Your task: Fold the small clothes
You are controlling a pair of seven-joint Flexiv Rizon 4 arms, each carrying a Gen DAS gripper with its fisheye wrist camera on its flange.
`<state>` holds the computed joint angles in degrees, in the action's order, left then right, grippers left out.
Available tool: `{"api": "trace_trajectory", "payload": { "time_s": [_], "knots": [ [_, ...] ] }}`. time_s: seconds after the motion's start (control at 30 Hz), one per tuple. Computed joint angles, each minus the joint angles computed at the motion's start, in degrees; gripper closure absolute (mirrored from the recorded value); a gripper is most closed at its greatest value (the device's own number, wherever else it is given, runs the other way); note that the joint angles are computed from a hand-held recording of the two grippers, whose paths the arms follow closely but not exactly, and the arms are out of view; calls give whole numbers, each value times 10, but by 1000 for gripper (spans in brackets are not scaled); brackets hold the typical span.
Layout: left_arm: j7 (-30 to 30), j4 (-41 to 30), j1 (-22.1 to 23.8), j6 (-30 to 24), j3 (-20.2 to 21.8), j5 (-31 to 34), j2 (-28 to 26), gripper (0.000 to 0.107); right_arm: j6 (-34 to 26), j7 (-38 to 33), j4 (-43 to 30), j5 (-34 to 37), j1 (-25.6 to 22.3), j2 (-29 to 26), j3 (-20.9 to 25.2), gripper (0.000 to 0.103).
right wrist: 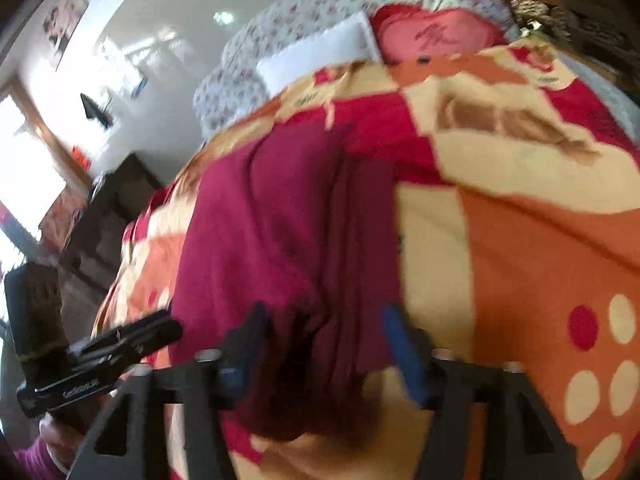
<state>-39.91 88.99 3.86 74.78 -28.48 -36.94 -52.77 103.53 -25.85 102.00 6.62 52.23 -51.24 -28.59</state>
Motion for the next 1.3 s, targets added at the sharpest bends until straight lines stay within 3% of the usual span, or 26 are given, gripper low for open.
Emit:
{"api": "trace_trajectory", "payload": {
  "time_s": [0.07, 0.13, 0.23, 0.33, 0.47, 0.53, 0.6, 0.67, 0.73, 0.87, 1.03, 1.1, 1.2, 1.23, 1.3],
  "knots": [
    [-3, -11, 10, -13, -14, -14, -10, 36, 13, 1, -9, 0, -27, -3, 22, 23],
    [-24, -39, 3, -49, -3, -22, -23, 36, 38, -15, -34, -19, -93, -7, 92, 23],
    [-54, -82, -18, -90, 28, -23, -44, 36, 30, -38, -81, -58, -173, -25, 176, 23],
    [-62, -109, -24, -120, 35, -29, -60, 30, 46, -50, -114, -72, -210, -47, 218, 21],
    [-82, -140, -35, -162, 47, -35, -77, 29, 43, -64, -133, -69, -204, -58, 211, 19],
    [-79, -144, -38, -170, 51, -35, -77, 30, 33, -68, -135, -66, -198, -55, 205, 36],
    [-66, -136, -40, -163, 55, -32, -68, 39, 22, -71, -128, -63, -184, -45, 190, 52],
    [-46, -119, -32, -159, 48, -36, -55, 53, 24, -72, -112, -51, -163, -33, 170, 58],
    [-28, -98, -17, -170, 40, -48, -36, 59, 42, -71, -98, -33, -139, -21, 152, 62],
    [17, -31, 8, -171, 38, -76, 22, 60, 74, -84, -84, -14, -126, 1, 170, 63],
    [59, 59, 32, -195, 71, -107, 98, 60, 77, -90, -72, -1, -104, 16, 204, 63],
    [71, 90, 28, -191, 90, -114, 114, 60, 58, -81, -72, 14, -80, 10, 194, 60],
    [54, 114, -6, -156, 141, -74, 116, 60, -6, -40, -74, 4, -101, 9, 232, 57],
    [53, 123, -7, -141, 141, -75, 118, 59, -3, -25, -64, 10, -92, 13, 223, 56],
    [59, 144, 7, -118, 125, -95, 129, 58, 19, 7, -32, 38, -38, 26, 162, 56]
  ]
}}
